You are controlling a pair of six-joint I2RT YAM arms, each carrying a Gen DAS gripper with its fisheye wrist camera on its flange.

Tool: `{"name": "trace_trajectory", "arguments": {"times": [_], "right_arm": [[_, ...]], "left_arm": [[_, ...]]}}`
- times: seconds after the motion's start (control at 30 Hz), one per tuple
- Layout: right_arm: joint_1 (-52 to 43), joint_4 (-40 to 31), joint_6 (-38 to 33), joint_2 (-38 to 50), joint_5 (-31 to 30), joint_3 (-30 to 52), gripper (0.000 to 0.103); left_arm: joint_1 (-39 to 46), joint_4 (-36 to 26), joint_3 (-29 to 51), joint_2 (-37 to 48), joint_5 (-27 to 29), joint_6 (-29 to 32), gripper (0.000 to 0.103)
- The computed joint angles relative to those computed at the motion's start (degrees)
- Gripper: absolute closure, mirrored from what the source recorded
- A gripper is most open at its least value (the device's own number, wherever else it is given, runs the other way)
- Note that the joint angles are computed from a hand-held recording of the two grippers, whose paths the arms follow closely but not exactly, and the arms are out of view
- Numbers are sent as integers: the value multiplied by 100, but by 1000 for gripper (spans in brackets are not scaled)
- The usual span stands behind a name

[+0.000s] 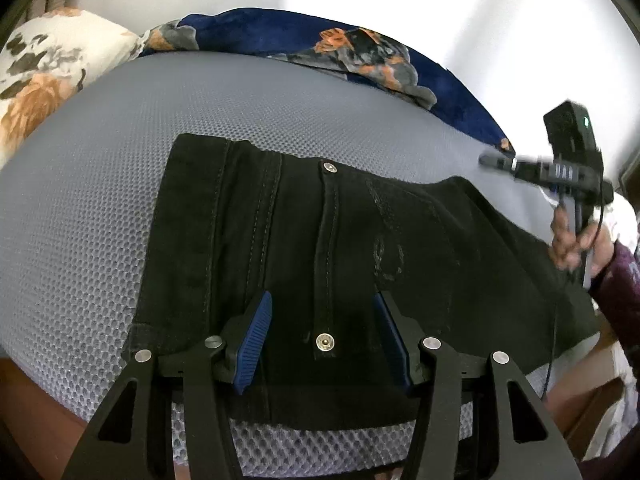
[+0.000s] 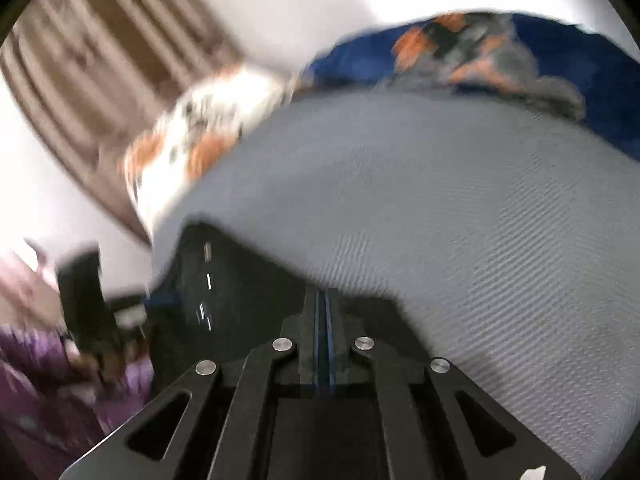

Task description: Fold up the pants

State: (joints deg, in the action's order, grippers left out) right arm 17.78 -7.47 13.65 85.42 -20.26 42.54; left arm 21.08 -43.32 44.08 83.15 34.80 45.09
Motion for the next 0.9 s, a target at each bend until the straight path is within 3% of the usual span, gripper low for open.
{"name": "trace_trajectory", "arguments": {"times": [0.1,0.2,0.27,0.37,0.4,0.53,0.7,0.77,0.8,0.9], "right_arm": [[160,-19,42,533,482,184,103],[-282,709,614,767,179,-58,103],[-647,1292,991,918,-461,-311,103],[-538,1340,1108,410,-85,-529,103],[-595,1438,1243,173,-74,-650,93],[-411,1047,1329,-555,228,-731,93],[-12,571,1222,371,633,-366,97],[-157,931,1508,396,456,-546,98],[-219,948,1671,323,392,-606,96],[-114,861,1921,-721,789,-1065,91]], "left_arm": [[37,-5,5,62,41,22,49],[57,35,-23,85,67,70,49],[75,39,-32,102,62,89,49],[150,-151,66,108,84,45,49],[175,-256,145,117,120,-10,49],[356,-472,393,-6,411,-190,49],[320,-459,735,402,359,-364,49],[219,-191,765,703,193,-422,49],[165,-135,832,921,20,-476,50],[265,-282,1084,1194,292,-592,51]]}}
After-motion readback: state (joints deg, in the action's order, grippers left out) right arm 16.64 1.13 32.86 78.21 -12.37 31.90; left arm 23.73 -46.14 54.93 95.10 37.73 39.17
